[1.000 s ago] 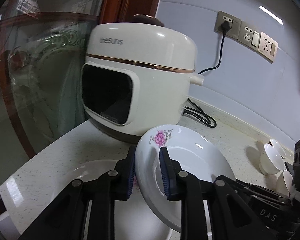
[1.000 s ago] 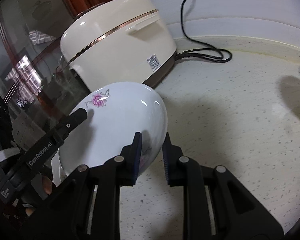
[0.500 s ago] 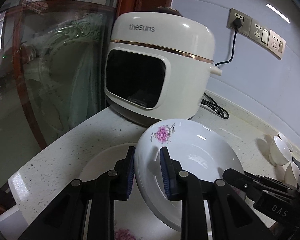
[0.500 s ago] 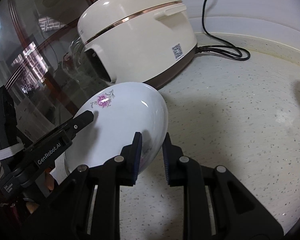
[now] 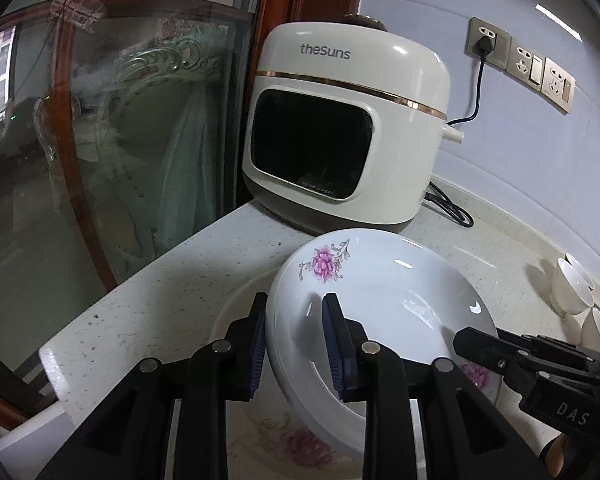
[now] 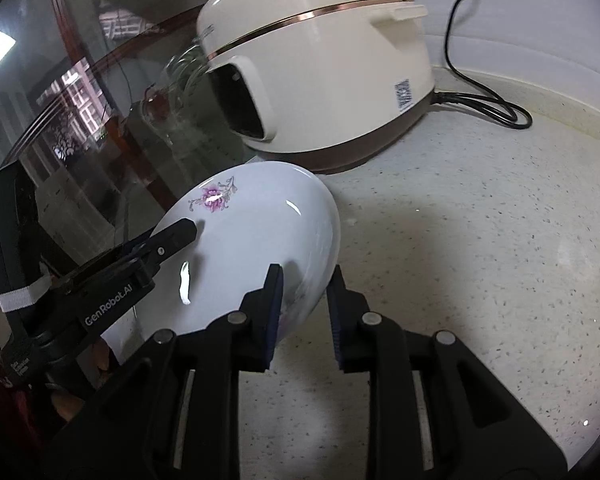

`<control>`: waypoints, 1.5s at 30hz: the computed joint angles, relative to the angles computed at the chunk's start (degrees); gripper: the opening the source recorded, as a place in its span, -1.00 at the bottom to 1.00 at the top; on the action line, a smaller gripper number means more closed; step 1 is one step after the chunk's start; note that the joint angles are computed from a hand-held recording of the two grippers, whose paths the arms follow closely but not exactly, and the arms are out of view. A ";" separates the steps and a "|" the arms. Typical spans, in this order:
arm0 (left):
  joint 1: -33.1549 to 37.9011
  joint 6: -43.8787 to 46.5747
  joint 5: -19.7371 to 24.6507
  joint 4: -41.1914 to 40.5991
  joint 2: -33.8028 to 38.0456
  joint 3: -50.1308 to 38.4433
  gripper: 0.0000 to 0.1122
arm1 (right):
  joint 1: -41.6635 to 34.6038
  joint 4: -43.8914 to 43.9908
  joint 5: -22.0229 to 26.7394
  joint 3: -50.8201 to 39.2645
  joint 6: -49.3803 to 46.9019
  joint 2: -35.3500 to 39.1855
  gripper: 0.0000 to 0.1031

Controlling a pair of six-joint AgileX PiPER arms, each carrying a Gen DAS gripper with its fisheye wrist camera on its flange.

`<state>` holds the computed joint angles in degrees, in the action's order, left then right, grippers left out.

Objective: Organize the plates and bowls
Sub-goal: 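Lift and carry the third plate with both grippers toward the stack, then lower the third plate onto the flower plate stack and open both grippers, then move both tools to the large green-rimmed white bowl by the stove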

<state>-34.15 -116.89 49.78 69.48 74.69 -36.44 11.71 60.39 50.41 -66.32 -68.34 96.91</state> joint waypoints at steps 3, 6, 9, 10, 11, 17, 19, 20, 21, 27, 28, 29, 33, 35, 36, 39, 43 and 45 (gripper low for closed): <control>-0.42 0.11 0.75 0.01 -1.03 0.83 -0.50 | 1.09 -0.03 -0.45 0.33 -0.65 -0.15 -0.47; -0.35 0.52 1.18 -0.46 -1.62 1.53 -0.50 | 2.01 0.50 -1.26 1.20 -2.50 -0.81 -0.47; -0.26 0.43 1.40 -0.92 -1.95 2.49 -0.50 | 2.75 0.95 -1.83 1.76 -3.99 -1.16 -0.46; -0.10 0.43 1.19 -1.31 -2.02 2.70 -0.50 | 3.10 0.79 -2.27 2.13 -4.09 -1.50 -0.46; 0.19 0.62 0.91 -1.46 -2.11 2.86 -0.50 | 3.69 0.36 -3.09 2.45 -4.12 -1.72 -0.46; -0.39 -0.02 1.99 -0.51 -1.39 2.90 -0.49 | 6.05 0.29 -7.60 4.80 -6.86 -3.73 -0.30; -0.99 -0.73 2.37 -0.16 -1.11 2.95 -0.49 | 6.77 0.21 -8.46 5.46 -8.13 -4.22 -0.07; -1.26 -0.91 2.49 -0.22 -1.02 2.94 -0.49 | 7.16 -0.16 -8.87 5.68 -8.25 -4.39 -0.03; -1.39 -1.22 2.42 -0.11 -0.82 2.94 -0.49 | 7.75 -0.94 -9.93 5.81 -7.88 -4.50 -0.01; -3.06 -2.68 4.45 0.78 -0.40 2.93 -0.42 | 6.48 0.44 -9.12 5.58 -8.39 -4.28 0.00; -4.06 -2.83 6.33 1.22 -0.47 2.64 -0.36 | 6.41 0.80 -9.08 5.83 -8.85 -4.43 0.00; -4.67 -2.80 7.48 1.60 -0.67 2.56 -0.31 | 6.44 1.08 -9.19 6.03 -9.19 -4.53 0.00; -5.95 -2.74 10.70 2.25 -1.09 2.52 0.03 | 5.54 3.27 -9.37 6.41 -11.23 -4.66 0.05; -5.54 -2.69 10.61 2.20 -1.21 2.61 0.13 | 3.92 5.27 -7.63 6.06 -12.11 -4.40 0.15; -5.19 -2.40 10.28 1.91 -1.19 2.52 0.22 | 2.80 7.19 -7.47 6.20 -13.18 -4.56 0.17; -4.26 -1.25 9.31 1.49 -0.64 1.62 0.39 | 0.19 10.90 -10.02 6.58 -14.74 -5.73 0.29; -6.51 1.24 8.32 0.58 2.80 -2.27 0.50 | -4.85 15.75 -9.69 5.92 -15.37 -5.87 0.55; -6.95 4.13 6.81 -0.13 4.79 -4.92 0.50 | -6.82 15.63 -9.00 4.30 -12.71 -4.88 0.61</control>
<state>-41.10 -112.76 56.58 69.34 79.48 -41.36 4.89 76.02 41.40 -62.02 -81.05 92.03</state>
